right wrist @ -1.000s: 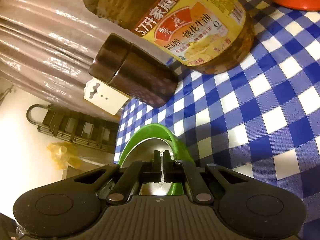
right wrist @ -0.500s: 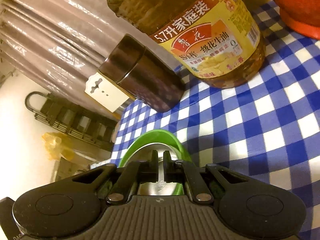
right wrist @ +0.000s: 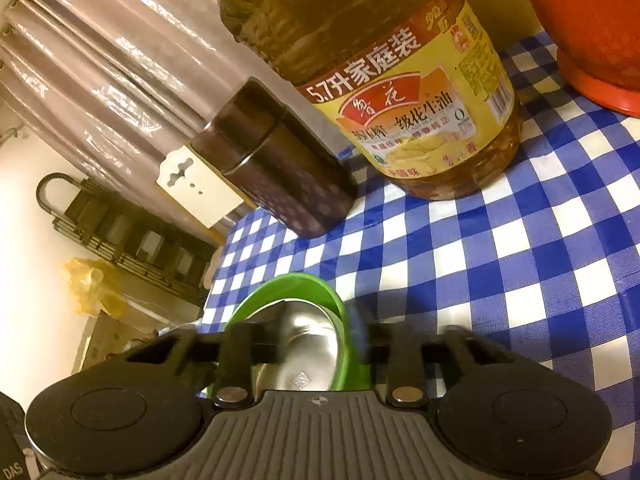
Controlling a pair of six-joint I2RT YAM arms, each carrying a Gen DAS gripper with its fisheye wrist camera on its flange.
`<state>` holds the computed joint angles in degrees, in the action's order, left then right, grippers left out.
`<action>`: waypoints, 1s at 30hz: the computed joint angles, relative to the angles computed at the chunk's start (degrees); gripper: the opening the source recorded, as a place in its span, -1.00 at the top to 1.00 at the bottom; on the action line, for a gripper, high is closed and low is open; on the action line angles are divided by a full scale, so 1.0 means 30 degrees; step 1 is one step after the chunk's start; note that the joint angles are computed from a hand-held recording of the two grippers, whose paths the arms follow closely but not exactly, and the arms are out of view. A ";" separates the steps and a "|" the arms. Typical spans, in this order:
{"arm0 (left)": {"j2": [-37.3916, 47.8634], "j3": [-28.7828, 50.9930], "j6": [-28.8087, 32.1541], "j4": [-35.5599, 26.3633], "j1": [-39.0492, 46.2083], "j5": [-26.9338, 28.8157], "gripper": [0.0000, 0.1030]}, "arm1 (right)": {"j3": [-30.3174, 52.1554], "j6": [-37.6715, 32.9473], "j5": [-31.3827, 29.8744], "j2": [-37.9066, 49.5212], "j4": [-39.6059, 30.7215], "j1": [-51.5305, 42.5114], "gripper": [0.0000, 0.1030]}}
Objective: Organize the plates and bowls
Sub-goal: 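Settle the steel cup inside the green bowl and open both grippers, then close both grippers on the rim of the green bowl stack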
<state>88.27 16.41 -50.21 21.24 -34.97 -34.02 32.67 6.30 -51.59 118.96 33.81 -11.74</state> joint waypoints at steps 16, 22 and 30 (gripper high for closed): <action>0.1073 -0.1989 0.0030 0.3920 0.2767 0.3672 0.63 | 0.0331 -0.0365 0.0706 0.0087 -0.0731 0.0061 0.15; 0.1330 -0.1819 0.0238 0.3728 0.2376 0.3091 0.59 | 0.0464 -0.0281 0.0896 0.0276 -0.0795 0.0059 0.15; 0.1809 -0.0020 0.1120 0.0526 0.1089 0.1018 0.47 | 0.0584 -0.0695 0.1031 0.0441 -0.1187 0.0099 0.15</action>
